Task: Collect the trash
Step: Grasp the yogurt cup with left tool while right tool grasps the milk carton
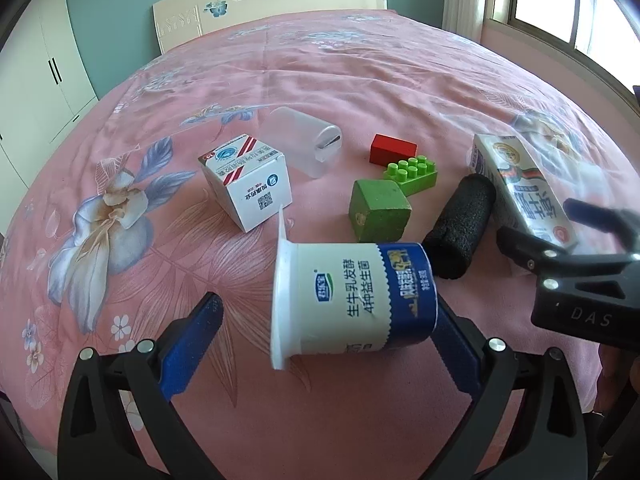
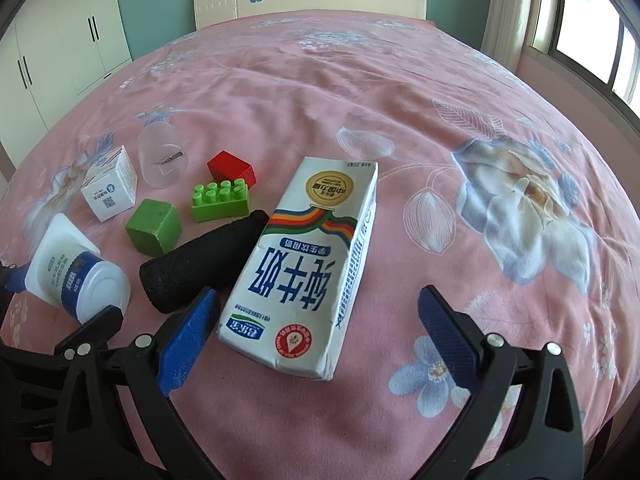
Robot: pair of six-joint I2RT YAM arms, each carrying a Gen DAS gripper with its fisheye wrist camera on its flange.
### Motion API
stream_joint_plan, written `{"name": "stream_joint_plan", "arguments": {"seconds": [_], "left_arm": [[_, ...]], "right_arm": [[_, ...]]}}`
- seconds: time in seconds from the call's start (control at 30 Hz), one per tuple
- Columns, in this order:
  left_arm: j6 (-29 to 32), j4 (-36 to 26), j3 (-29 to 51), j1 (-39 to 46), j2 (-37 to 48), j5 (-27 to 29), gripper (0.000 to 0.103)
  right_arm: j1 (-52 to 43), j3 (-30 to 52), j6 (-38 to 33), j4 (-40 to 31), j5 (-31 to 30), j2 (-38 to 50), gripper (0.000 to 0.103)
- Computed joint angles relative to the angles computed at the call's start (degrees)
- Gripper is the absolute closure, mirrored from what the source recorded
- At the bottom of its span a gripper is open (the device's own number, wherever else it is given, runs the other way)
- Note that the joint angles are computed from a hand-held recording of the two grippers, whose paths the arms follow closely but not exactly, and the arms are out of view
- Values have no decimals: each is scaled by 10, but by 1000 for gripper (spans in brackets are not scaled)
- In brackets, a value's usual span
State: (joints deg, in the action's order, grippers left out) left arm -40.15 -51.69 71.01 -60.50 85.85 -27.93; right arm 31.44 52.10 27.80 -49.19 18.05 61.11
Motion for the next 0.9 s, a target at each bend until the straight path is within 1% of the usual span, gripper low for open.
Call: {"name": "stream_joint_plan", "arguments": {"seconds": [0.1,0.13,0.17,0.2,0.23,0.3,0.4,0.47,0.53,0.7,0.9], "left_arm": [[5,8,2,12,8,5,2],[9,9,3,14,11,6,5],[12,13,3,16,12,6,8],[19,14,6,18,17,10,16],[23,15,8,20,20,13,18],[27,19,9,25,25,15,20],[30,24,9,29,28,22,23],[32,26,9,28,29,24,28],[35,25,12,27,30,27,35],[33,20,16,29,31,33,36],[37,9,13,23,16,39,37]], "right_arm": [[-22,4,-11,10,-12,15,10],[-29,6,-15,11,-17,21,10],[-38,6,-20,17,-26,25,14],[-47,8,-26,20,-35,30,17],[-54,12,-30,21,-40,37,20],[-69,17,-39,27,-54,47,32],[-82,26,-54,30,-73,60,46],[-90,32,-63,31,-84,67,49],[-91,37,-70,30,-85,72,52],[-96,42,-85,24,-98,77,54],[-104,37,-93,4,-116,54,54]]}}
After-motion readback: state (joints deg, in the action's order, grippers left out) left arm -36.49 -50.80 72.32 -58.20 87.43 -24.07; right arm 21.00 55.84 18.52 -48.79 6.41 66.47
